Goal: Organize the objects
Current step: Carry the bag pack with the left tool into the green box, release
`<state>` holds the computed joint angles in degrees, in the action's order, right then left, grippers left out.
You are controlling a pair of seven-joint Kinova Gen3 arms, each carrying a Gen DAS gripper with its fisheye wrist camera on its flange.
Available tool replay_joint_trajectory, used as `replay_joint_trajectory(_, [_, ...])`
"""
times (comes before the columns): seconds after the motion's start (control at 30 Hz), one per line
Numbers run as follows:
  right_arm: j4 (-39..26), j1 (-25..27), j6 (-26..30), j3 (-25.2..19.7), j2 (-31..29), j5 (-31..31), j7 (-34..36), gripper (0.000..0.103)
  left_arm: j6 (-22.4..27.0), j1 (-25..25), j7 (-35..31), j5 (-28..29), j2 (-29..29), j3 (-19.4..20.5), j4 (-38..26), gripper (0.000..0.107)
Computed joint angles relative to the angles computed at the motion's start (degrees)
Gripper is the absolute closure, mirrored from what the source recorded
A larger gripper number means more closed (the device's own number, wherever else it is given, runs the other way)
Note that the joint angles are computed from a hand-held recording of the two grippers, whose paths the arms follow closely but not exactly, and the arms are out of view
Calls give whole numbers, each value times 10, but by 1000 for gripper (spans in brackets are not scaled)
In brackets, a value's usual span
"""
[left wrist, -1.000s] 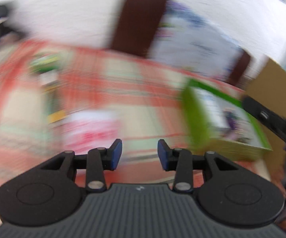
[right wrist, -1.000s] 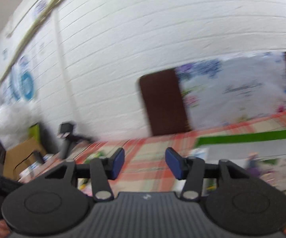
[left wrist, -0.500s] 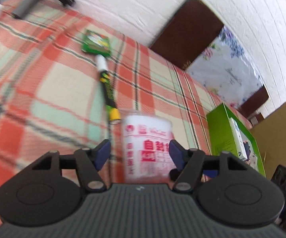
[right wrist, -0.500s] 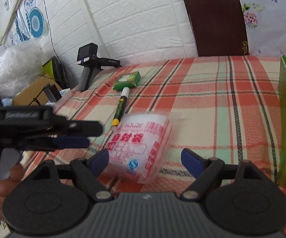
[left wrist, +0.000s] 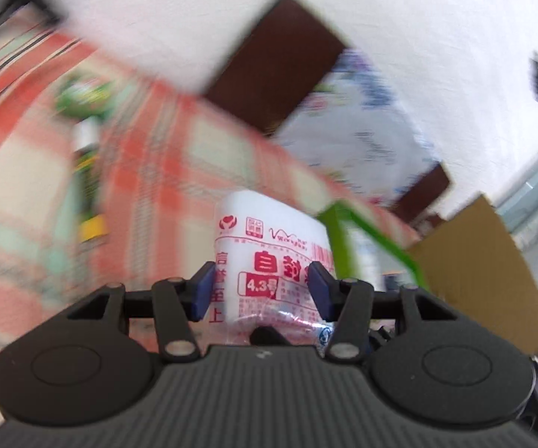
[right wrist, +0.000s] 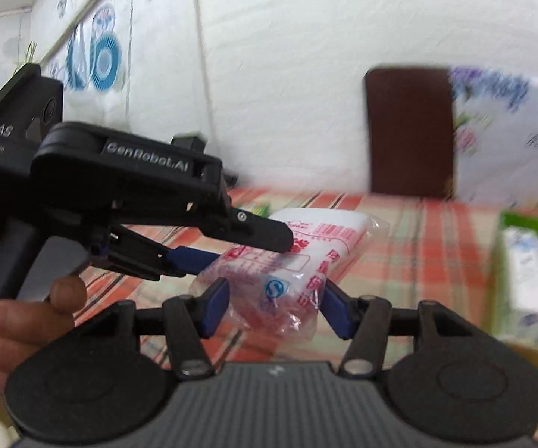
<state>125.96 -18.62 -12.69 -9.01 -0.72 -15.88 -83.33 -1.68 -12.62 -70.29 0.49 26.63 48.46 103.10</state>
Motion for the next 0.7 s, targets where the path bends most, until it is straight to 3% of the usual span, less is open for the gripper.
replay_joint_trajectory(0.07, [28,34,-47,-25,-23,-47,44,49,6,27,-17,-13,10,2,-33,53])
replay_joint_trajectory(0.13, [52,32,-82,-8,-42,-84,68,49,35,64,-39,-15,28,-4,-82,53])
replay_joint_trajectory(0.2, [74,52,-106,-5,-57,-100,71,49,66,116,-68,-6,49,-28,-135,53])
replay_joint_trajectory(0.3, [98,73,-131,9,-68,-132,86,48,110,195,-46,-54,87,-67,-215,52])
replay_joint_trajectory(0.37, [101,99,-144,2,-58,-176,123,38,141,248,-16,-101,115,-100,-268,49])
replay_joint_trajectory(0.4, [97,126,-147,-13,-46,-198,146,21,162,275,-9,-123,125,-122,-295,50])
replay_joint_trajectory(0.47, [93,147,-148,-17,-32,-236,165,23,204,321,21,-140,129,-175,-328,51])
replay_joint_trajectory(0.57, [110,120,-169,13,-44,-256,132,26,203,335,3,-101,115,-205,-314,51])
replay_joint_trajectory(0.7, [128,114,-204,17,-46,-226,81,30,142,355,-77,-9,60,-266,-234,51])
